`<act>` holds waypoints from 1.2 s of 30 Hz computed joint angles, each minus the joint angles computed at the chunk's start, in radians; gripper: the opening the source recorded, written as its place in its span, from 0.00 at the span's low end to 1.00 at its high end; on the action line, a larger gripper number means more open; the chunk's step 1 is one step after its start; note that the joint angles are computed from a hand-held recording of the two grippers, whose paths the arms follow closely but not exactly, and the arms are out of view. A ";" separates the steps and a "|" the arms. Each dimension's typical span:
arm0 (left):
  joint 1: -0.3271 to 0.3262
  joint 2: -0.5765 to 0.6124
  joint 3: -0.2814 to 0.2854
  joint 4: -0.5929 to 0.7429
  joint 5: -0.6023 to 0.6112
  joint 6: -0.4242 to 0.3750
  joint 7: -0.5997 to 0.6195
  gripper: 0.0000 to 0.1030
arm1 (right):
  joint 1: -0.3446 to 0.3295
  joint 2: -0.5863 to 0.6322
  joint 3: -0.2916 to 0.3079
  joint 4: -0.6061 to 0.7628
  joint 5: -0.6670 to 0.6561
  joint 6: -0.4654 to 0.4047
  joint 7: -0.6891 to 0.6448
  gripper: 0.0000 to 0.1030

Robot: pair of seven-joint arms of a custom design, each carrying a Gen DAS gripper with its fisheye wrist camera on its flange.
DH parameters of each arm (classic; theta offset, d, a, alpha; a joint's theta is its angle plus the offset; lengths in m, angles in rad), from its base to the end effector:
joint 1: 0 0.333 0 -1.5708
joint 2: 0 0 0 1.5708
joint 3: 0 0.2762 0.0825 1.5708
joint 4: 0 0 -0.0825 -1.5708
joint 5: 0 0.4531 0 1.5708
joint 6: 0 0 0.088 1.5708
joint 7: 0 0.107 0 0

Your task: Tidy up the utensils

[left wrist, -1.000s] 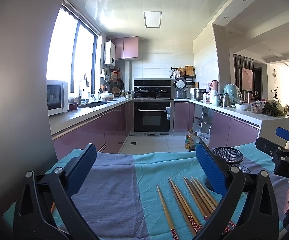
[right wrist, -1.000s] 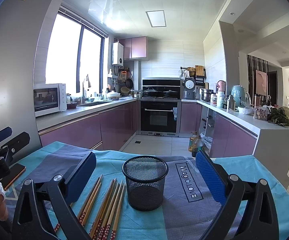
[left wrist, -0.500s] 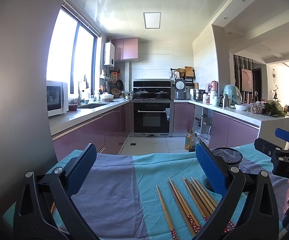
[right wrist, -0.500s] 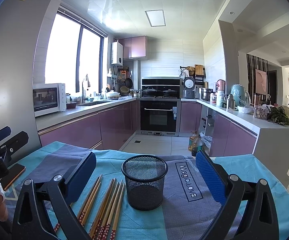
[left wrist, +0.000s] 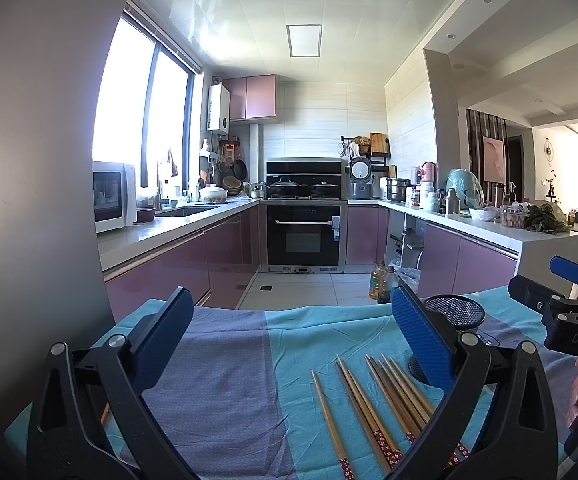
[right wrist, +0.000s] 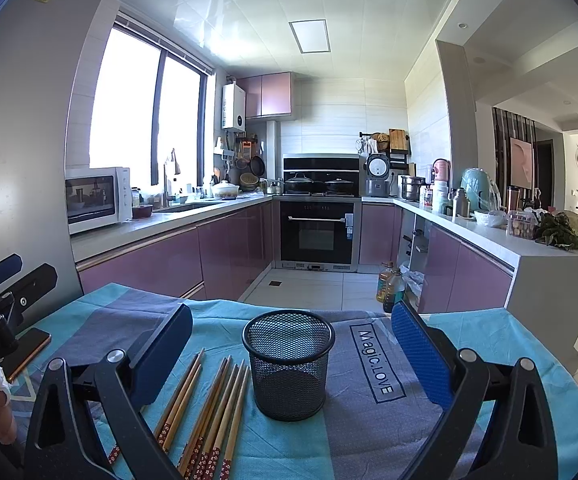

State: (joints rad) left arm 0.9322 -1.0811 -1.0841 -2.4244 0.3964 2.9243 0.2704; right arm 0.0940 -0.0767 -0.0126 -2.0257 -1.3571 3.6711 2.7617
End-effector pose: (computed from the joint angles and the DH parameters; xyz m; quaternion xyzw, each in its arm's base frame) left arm 0.5148 -0.1668 0.5172 -0.6497 0.3844 -0.3234 0.5706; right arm 0.5551 0.1726 0.5321 -0.6935 0.3583 -0.2896 0.5539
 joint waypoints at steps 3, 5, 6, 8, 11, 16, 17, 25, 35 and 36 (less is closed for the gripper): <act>-0.001 0.002 0.002 0.001 0.001 -0.002 0.001 0.95 | 0.000 0.000 0.000 0.000 -0.002 0.000 0.003 0.94; -0.002 0.003 0.002 0.001 0.002 -0.001 -0.001 0.95 | 0.000 -0.001 0.000 -0.001 0.000 -0.002 0.001 0.94; -0.001 0.001 0.001 -0.001 0.003 0.000 -0.003 0.95 | -0.001 0.000 0.000 -0.001 0.001 0.001 0.000 0.94; -0.001 0.003 0.001 0.002 0.004 -0.001 -0.001 0.95 | -0.001 0.000 0.000 0.001 -0.002 -0.001 0.004 0.94; -0.002 0.002 0.002 -0.001 0.005 0.000 -0.003 0.95 | -0.001 0.000 0.000 -0.001 0.001 -0.001 0.002 0.94; -0.002 0.001 0.002 -0.001 0.006 0.000 -0.003 0.95 | -0.001 0.001 -0.001 -0.001 0.007 0.000 -0.001 0.94; -0.003 0.002 0.003 -0.001 0.005 0.001 -0.004 0.95 | -0.002 0.002 -0.001 0.000 0.007 0.001 -0.001 0.94; 0.003 0.005 0.001 0.006 0.006 0.003 -0.001 0.95 | -0.002 0.003 -0.002 0.001 0.010 0.003 -0.001 0.94; 0.005 0.004 -0.001 0.007 0.002 0.002 0.000 0.95 | -0.002 0.004 -0.002 -0.001 0.017 0.003 -0.006 0.94; 0.004 0.002 -0.002 0.005 0.002 0.002 -0.001 0.95 | -0.001 0.003 -0.002 -0.003 0.021 0.002 -0.010 0.94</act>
